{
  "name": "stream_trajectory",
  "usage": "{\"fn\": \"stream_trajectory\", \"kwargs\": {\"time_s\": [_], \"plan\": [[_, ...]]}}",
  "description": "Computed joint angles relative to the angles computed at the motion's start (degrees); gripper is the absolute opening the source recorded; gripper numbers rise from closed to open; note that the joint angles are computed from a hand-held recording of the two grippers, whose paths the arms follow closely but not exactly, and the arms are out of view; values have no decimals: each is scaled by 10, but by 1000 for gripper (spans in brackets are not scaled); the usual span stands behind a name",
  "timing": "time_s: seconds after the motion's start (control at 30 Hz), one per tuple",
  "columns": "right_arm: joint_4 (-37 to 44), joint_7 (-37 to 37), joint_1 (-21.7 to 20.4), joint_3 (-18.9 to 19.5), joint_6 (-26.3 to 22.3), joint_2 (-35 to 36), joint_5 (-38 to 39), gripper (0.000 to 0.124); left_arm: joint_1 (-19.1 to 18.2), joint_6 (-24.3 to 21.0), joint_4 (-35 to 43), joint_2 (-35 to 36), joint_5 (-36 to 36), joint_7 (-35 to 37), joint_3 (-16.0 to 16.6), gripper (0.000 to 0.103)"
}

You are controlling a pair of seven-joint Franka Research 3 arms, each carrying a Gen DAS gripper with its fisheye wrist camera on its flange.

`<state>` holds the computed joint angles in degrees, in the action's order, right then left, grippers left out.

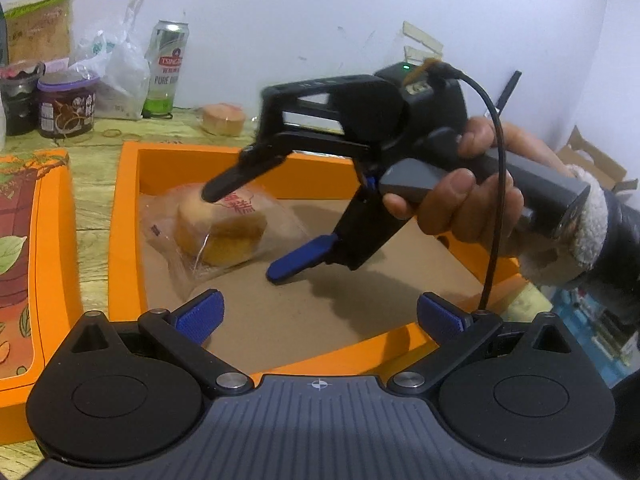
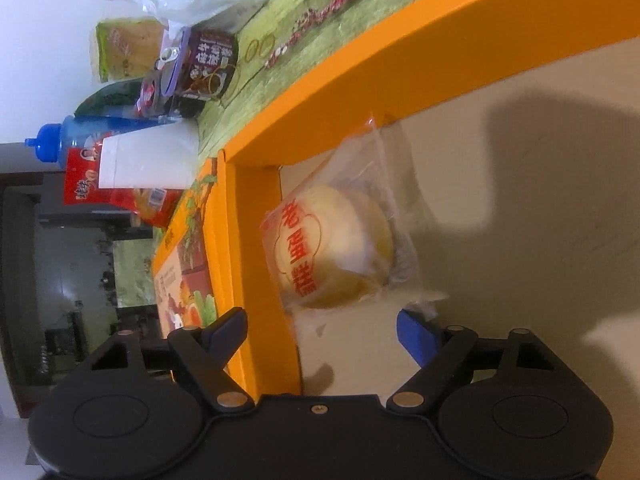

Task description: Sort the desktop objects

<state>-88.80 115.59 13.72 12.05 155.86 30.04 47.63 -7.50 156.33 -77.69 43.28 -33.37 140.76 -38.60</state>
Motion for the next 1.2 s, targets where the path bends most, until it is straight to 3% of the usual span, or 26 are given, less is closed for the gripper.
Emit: {"fn": "stream_trajectory", "kwargs": {"time_s": [0.23, 0.5, 0.8, 0.97, 1.03, 1.1, 1.2], "plan": [[71, -3, 4, 8, -25, 48, -7, 82, 5, -3, -4, -1, -5, 7, -6, 103], [110, -58, -23, 54, 13, 90, 62, 82, 10, -15, 2, 1, -20, 12, -6, 103], [108, -235, -67, 115, 29, 97, 211, 92, 11, -17, 0, -4, -35, 19, -3, 103], [35, -407, -98, 136, 48, 18, 338, 93, 25, 44, -20, -17, -57, 42, -19, 103], [3, -447, -86, 119, 84, -24, 345, 95, 26, 58, -11, -12, -55, 39, -23, 103], [-18, -421, -59, 84, 111, -52, 299, 97, 12, 69, 5, -4, -37, 18, -10, 103], [-41, -241, 13, -15, 113, -70, 113, 97, -12, 86, 24, 7, 5, -25, 16, 103]]}}
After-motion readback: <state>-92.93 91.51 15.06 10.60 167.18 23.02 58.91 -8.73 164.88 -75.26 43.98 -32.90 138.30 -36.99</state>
